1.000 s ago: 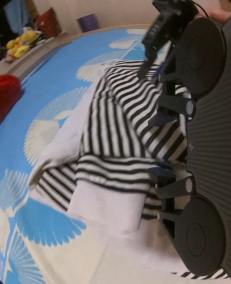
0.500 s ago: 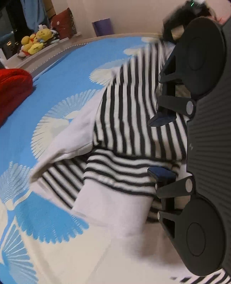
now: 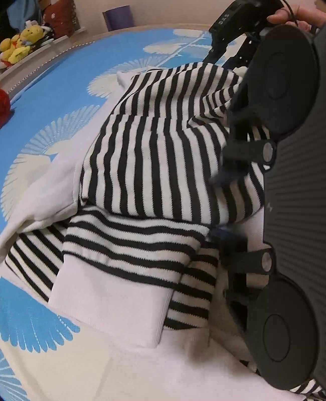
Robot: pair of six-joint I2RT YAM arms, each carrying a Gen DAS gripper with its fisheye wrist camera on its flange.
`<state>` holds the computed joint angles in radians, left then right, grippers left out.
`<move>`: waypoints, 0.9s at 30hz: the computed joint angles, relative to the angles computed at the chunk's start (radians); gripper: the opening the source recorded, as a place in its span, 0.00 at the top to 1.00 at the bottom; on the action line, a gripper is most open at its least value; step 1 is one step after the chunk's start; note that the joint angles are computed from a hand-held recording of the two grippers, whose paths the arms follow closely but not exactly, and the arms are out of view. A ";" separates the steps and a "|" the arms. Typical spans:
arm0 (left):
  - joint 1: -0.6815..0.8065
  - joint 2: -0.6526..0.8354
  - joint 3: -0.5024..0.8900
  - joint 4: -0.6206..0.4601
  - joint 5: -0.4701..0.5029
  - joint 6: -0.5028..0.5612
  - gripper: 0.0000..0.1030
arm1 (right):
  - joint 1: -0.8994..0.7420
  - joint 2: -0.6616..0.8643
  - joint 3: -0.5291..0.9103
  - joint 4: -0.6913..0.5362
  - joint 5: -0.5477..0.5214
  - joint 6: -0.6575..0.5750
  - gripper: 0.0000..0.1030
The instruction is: Fold small clothes
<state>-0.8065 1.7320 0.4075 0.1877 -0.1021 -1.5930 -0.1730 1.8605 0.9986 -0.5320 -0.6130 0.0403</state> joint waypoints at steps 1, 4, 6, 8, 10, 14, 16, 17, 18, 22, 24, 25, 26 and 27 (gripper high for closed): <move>-0.004 -0.010 0.010 -0.025 -0.008 0.003 0.98 | 0.005 -0.006 -0.008 0.005 0.010 -0.001 0.63; -0.028 -0.136 0.025 -0.159 -0.097 0.031 0.98 | 0.020 -0.009 -0.024 0.021 0.013 0.007 0.63; -0.053 -0.252 0.028 -0.243 -0.185 0.057 0.99 | 0.025 -0.029 -0.038 0.037 -0.002 0.020 0.62; -0.095 -0.391 0.050 -0.385 -0.322 0.086 0.99 | 0.023 -0.050 -0.055 0.065 -0.042 0.034 0.62; -0.141 -0.511 0.053 -0.479 -0.445 0.089 0.99 | 0.020 -0.049 -0.060 0.088 -0.112 0.049 0.67; -0.073 -0.546 -0.006 -0.479 -0.291 0.099 0.98 | 0.021 -0.047 -0.059 0.102 -0.149 0.110 0.79; 0.016 -0.454 -0.044 -0.411 -0.106 0.121 0.97 | 0.053 -0.071 -0.070 0.114 -0.041 0.121 0.76; 0.028 -0.431 -0.060 -0.387 -0.088 0.106 0.96 | 0.062 -0.076 -0.074 0.122 -0.011 0.131 0.75; 0.040 -0.427 -0.075 -0.371 -0.081 0.103 0.90 | 0.062 -0.069 -0.076 0.123 -0.015 0.133 0.74; 0.059 -0.473 -0.106 -0.350 -0.110 0.122 0.55 | 0.079 -0.030 -0.048 0.075 -0.041 0.133 0.61; 0.078 -0.466 -0.111 -0.347 -0.094 0.124 0.55 | 0.098 -0.027 -0.047 0.060 -0.030 0.133 0.61; 0.083 -0.457 -0.121 -0.328 -0.084 0.122 0.55 | 0.105 -0.032 -0.054 0.062 -0.031 0.139 0.61; 0.084 -0.449 -0.127 -0.313 -0.073 0.117 0.55 | 0.112 -0.034 -0.055 0.060 -0.036 0.136 0.61; 0.097 -0.434 -0.128 -0.294 -0.057 0.126 0.55 | 0.125 -0.035 -0.058 0.063 -0.038 0.132 0.61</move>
